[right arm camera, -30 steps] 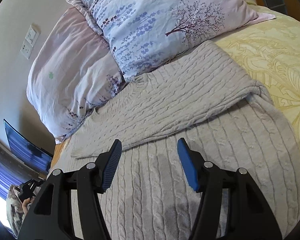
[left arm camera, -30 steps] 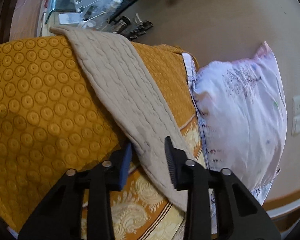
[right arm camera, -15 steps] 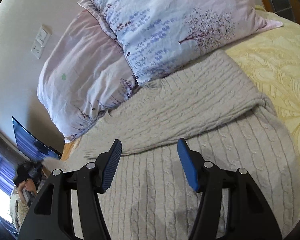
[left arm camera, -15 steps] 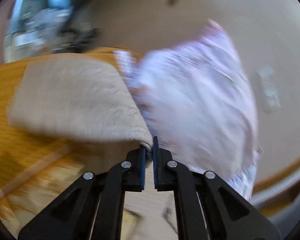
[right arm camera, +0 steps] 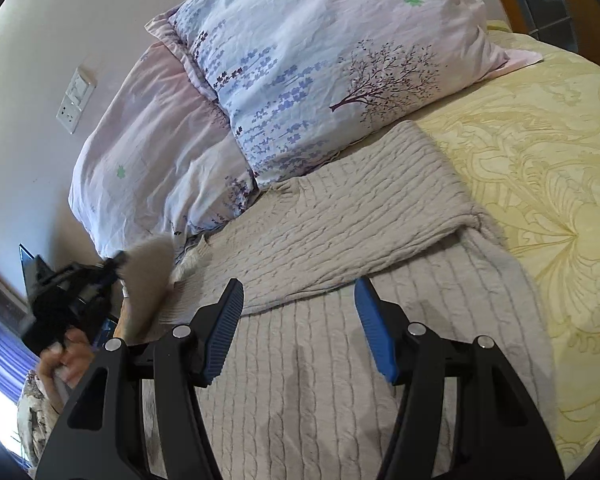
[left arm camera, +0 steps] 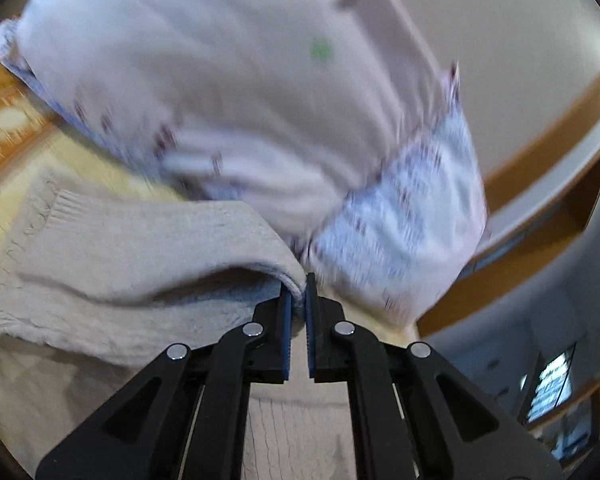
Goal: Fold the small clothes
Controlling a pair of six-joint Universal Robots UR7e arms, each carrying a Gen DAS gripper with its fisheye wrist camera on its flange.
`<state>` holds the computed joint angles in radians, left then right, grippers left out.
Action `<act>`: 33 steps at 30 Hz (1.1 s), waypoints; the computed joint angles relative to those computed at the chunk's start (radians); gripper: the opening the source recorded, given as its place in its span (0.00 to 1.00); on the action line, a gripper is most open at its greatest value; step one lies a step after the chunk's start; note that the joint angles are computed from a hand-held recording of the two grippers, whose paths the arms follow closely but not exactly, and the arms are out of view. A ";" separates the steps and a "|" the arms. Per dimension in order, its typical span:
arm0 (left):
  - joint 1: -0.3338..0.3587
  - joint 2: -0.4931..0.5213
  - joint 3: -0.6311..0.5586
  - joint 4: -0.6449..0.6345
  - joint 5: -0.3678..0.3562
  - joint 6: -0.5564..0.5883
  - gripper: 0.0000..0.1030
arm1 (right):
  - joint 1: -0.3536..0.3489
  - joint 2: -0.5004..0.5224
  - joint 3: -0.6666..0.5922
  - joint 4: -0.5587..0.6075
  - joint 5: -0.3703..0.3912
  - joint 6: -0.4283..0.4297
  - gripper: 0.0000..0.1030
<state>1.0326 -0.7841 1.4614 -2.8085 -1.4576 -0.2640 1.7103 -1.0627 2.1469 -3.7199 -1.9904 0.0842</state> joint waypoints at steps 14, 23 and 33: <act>-0.003 -0.098 0.152 0.131 0.059 0.137 0.44 | 0.085 0.013 -0.136 0.215 -0.057 -0.182 0.58; 0.053 -0.155 0.137 0.094 0.243 0.106 0.29 | 0.174 0.245 -0.442 0.491 -0.019 -0.524 0.58; 0.087 -0.134 0.088 0.215 0.256 0.051 0.12 | 0.192 0.497 -0.752 0.704 -0.144 -0.717 0.46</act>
<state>1.1193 -0.9182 1.5498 -2.5933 -1.2015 -0.2128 1.9027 -0.5661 1.3954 -3.0159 -2.1342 -0.6328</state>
